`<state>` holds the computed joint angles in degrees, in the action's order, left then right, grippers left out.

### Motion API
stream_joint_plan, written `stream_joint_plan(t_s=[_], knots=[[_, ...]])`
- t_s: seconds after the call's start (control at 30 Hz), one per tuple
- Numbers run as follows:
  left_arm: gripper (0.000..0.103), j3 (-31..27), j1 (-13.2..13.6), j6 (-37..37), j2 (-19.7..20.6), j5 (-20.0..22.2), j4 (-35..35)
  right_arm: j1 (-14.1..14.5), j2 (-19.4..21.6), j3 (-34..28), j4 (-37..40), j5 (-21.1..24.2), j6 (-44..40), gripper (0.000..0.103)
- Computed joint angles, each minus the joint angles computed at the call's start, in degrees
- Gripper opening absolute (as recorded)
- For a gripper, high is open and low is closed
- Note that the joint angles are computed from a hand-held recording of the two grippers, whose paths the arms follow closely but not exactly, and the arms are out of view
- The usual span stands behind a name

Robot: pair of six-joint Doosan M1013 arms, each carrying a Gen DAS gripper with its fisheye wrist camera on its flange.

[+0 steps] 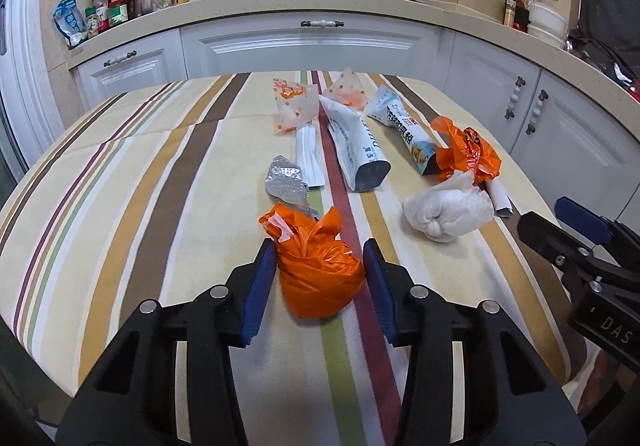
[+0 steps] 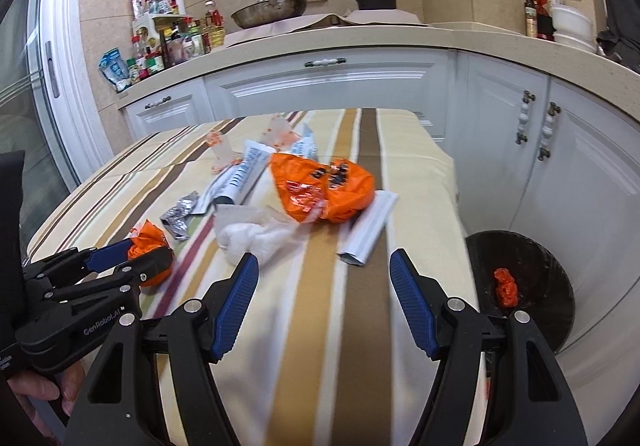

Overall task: Collect trash
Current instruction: 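Grasp the white tissue with the right tool while the left tool holds the orange bag, then carry the orange bag and white tissue to the bin and release both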

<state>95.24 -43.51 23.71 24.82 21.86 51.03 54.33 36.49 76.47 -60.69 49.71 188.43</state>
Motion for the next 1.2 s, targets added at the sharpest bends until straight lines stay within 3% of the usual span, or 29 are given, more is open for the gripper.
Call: stream_joint_plan(t_s=[0.23,0.6,0.67,0.73,0.83,1.2], knots=[[0.043,1.7,0.6,-7.4,-1.4,1.3,8.8,-0.6,1.8,-3.5,3.4,-2.0,-5.4,0.067],[0.043,1.4,3.7,-3.8,-1.4,-0.1,3.1,-2.1,5.4,-10.4,14.3,0.7,-17.0,0.067],[0.043,1.4,4.0,-3.0,-1.3,-0.5,2.0,-2.4,5.8,-11.1,15.8,0.7,-18.5,0.062],[0.043,1.3,4.1,-2.5,-1.2,-0.6,1.3,-2.5,5.9,-11.4,16.9,0.1,-19.8,0.049],[0.043,1.2,4.3,-1.0,-1.0,-0.7,-0.5,-2.4,5.9,-11.1,17.2,-1.1,-20.6,0.038],[0.043,0.9,2.7,0.8,-1.2,-1.5,-1.1,-1.0,3.3,-6.9,11.0,-1.7,-15.8,0.033]])
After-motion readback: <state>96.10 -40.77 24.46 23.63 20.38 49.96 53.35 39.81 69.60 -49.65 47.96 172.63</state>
